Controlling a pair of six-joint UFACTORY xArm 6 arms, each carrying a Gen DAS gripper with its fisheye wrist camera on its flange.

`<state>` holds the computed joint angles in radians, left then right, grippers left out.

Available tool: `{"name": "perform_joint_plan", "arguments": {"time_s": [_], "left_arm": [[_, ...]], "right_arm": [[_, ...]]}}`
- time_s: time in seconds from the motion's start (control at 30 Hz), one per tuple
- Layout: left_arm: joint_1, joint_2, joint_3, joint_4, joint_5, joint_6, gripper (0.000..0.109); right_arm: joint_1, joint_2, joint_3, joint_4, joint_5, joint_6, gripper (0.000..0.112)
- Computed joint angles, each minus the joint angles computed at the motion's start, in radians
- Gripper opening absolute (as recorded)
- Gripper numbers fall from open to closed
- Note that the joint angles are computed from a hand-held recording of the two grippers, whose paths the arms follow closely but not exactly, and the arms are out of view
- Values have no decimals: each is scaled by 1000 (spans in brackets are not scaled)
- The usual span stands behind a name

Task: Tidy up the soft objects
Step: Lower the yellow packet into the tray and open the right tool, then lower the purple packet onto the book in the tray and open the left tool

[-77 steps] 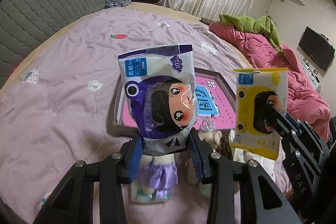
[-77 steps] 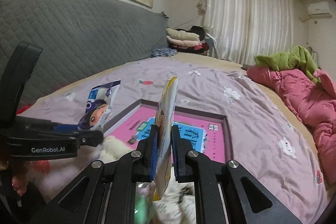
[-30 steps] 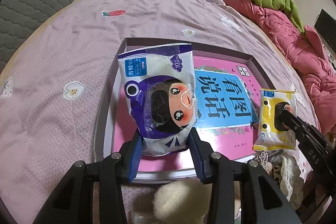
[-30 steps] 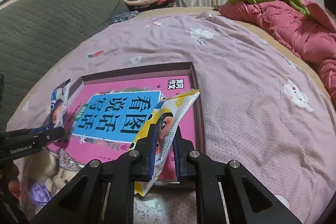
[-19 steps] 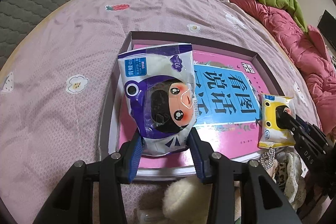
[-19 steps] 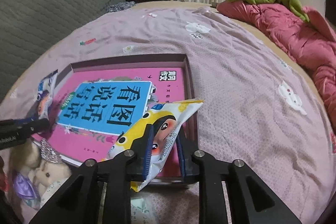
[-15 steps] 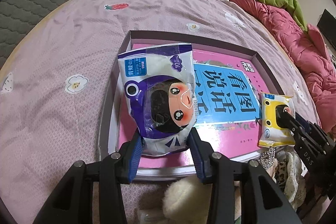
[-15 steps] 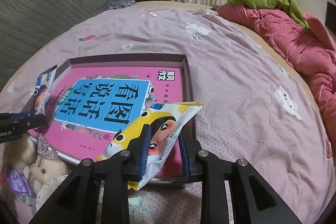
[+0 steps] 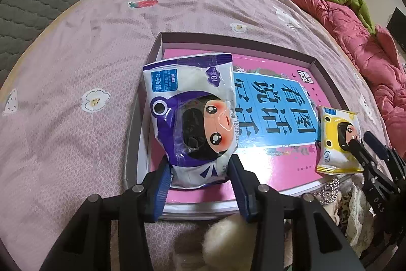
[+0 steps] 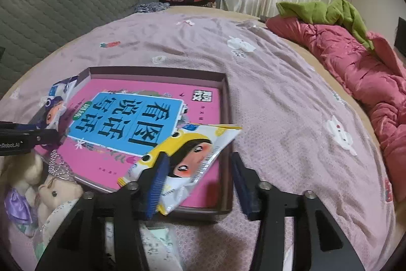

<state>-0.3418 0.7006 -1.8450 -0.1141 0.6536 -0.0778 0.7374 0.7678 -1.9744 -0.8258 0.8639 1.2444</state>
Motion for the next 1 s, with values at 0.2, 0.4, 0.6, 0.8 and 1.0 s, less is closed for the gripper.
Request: {"name": "perform_joint_plan", "arguments": {"time_s": [0.2, 0.4, 0.6, 0.8, 1.0], "left_arm": [[5, 5, -18, 3, 34, -10, 47], [12, 4, -22, -7, 50, -14, 48], [14, 5, -25, -7, 55, -10, 49], [9, 24, -59, 29, 85, -23, 50], [6, 39, -85, 48, 103, -42, 52]], "right_arm": [[-14, -51, 78, -25, -41, 96, 57], [-16, -64, 99, -40, -48, 130, 59], [-18, -67, 106, -42, -48, 145, 59], [-18, -73, 114, -65, -54, 160, 60], [-18, -81, 127, -84, -67, 180, 63]]}}
